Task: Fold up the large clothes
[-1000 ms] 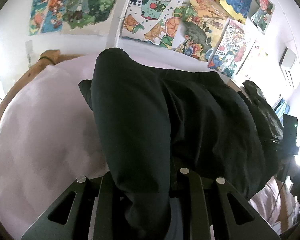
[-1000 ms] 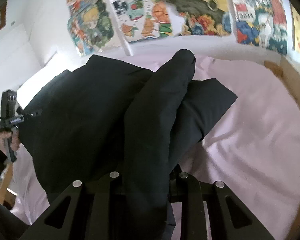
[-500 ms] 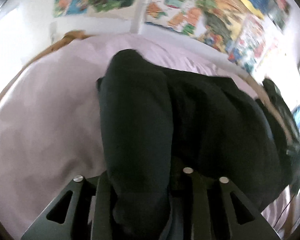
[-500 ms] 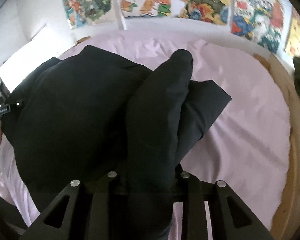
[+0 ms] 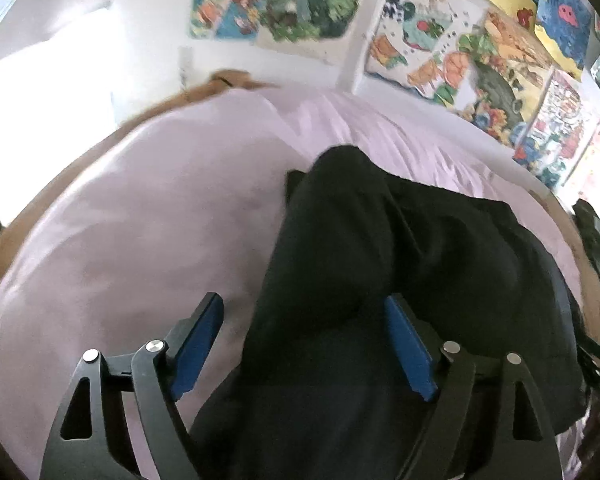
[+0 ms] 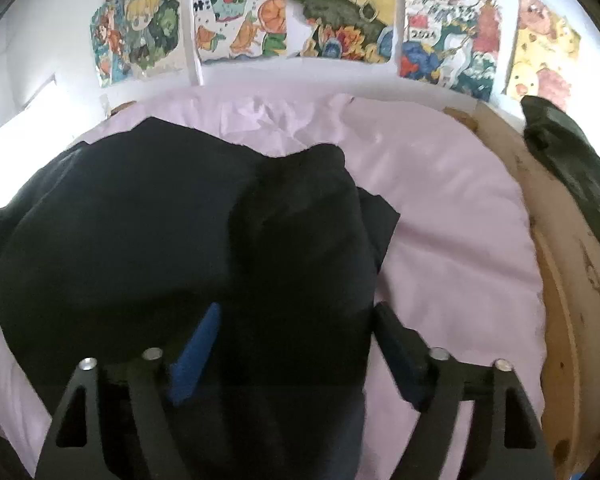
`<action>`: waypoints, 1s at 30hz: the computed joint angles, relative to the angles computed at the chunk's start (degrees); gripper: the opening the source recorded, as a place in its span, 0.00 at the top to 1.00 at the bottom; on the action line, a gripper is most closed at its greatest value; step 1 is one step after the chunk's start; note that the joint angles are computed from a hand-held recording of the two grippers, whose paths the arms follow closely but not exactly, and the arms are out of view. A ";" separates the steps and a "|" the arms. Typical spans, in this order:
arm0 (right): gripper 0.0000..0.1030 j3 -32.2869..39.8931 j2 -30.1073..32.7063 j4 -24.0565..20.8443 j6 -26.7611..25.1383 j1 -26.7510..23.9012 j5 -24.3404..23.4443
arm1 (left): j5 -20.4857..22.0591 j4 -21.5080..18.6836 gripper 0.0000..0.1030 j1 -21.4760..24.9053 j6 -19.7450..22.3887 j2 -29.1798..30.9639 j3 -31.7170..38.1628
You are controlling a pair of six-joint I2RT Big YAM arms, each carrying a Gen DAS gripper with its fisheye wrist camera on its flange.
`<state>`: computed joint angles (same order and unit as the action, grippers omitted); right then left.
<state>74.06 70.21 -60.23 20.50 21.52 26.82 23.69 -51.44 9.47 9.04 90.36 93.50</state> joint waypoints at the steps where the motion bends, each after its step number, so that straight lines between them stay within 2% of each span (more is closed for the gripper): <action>1: 0.19 -0.08 -0.22 -0.17 0.44 1.42 1.50 | -0.96 0.97 0.24 0.03 -0.22 -1.34 -1.45; 4: 0.15 -0.48 -0.69 0.07 2.31 5.11 6.17 | -2.42 4.65 0.24 0.09 1.10 -5.87 -6.84; 8: 0.05 -1.98 -2.35 2.16 6.24 8.10 8.60 | -2.39 8.67 0.24 -0.29 1.78 -11.05 -13.02; 9: 0.05 -2.36 -2.78 2.65 7.31 9.06 9.92 | -1.79 9.46 0.22 -0.30 1.18 -11.90 -14.10; 11: 0.00 -3.16 -3.81 3.50 9.54 10.94 12.82 | -0.83 10.44 0.02 -0.30 -0.68 -13.96 -16.33; 14: 0.00 -4.72 -6.04 5.32 13.09 14.43 17.44 | 1.56 12.76 0.02 0.44 -3.47 -17.21 -19.80; 17: 0.00 -5.33 -7.14 5.61 15.46 17.13 20.61 | 2.59 11.77 0.02 1.10 -3.51 -19.49 -21.39; 23: 0.00 -5.11 -7.41 3.86 18.84 23.91 26.78 | 5.53 12.37 0.02 2.40 -3.06 -24.79 -25.92; 30: 0.00 -4.47 -5.87 0.87 23.79 30.62 31.48 | 6.89 14.10 0.02 2.77 0.65 -30.79 -31.11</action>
